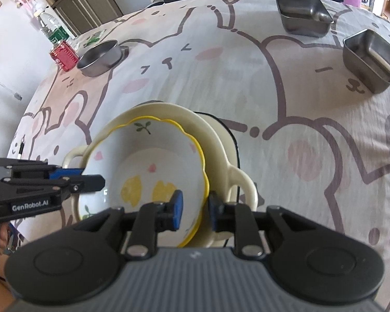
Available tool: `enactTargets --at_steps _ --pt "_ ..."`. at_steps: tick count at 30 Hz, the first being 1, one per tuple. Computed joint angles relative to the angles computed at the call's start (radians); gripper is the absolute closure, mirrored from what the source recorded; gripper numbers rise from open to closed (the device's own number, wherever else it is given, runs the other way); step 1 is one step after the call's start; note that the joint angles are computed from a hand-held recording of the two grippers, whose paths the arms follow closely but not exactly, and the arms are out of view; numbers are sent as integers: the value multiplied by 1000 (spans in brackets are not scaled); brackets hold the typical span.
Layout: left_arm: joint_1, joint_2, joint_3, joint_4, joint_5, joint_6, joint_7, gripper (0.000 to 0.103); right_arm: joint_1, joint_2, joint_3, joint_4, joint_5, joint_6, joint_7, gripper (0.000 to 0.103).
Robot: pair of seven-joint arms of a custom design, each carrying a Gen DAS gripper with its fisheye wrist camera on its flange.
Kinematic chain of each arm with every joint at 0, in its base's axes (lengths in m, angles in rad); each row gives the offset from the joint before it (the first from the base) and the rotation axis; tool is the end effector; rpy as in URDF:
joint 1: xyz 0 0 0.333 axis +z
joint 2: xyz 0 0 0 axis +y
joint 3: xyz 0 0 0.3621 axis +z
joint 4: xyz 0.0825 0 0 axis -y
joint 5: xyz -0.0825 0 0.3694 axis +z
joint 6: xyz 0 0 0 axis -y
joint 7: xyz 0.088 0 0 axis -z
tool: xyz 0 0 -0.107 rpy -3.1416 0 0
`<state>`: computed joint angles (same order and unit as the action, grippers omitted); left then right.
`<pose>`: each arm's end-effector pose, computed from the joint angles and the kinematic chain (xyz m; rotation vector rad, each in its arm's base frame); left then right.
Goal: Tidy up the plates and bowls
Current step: 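Lower the yellow-rimmed bowl into the cream bowl with both grippers, then open both grippers and move them toward the steel square trays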
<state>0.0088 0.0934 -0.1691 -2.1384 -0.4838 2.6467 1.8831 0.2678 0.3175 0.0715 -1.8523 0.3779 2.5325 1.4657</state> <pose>0.5747 -0.0779 0.4599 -1.9930 2.1767 -0.7722 0.6279 0.2122 0.4420 -2.0462 1.7344 0.0104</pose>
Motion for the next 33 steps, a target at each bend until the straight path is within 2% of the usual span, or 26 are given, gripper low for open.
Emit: enactTargets --at_steps 5,9,11,17,25,30,33 --pt "1 -7 2 -1 -3 -11 7 87 -3 -6 0 -4 1 5 -12 76" --pt "-2 -7 4 0 3 -14 0 87 15 -15 -9 -23 -52 39 -28 85" --pt "-4 -7 4 0 10 -12 -2 87 11 -13 -7 -25 -43 51 -27 86" --pt "-6 -8 4 -1 19 -9 -6 87 12 -8 -9 -21 -52 58 -20 86" --pt "-1 -21 7 -3 2 -5 9 82 0 -8 2 -10 -25 29 -51 77" --pt "-4 -41 15 -8 -18 0 22 70 -14 -33 17 -31 27 44 -111 60" --pt "-8 -49 18 -7 -38 -5 39 66 -17 -54 22 -50 50 64 -149 58"
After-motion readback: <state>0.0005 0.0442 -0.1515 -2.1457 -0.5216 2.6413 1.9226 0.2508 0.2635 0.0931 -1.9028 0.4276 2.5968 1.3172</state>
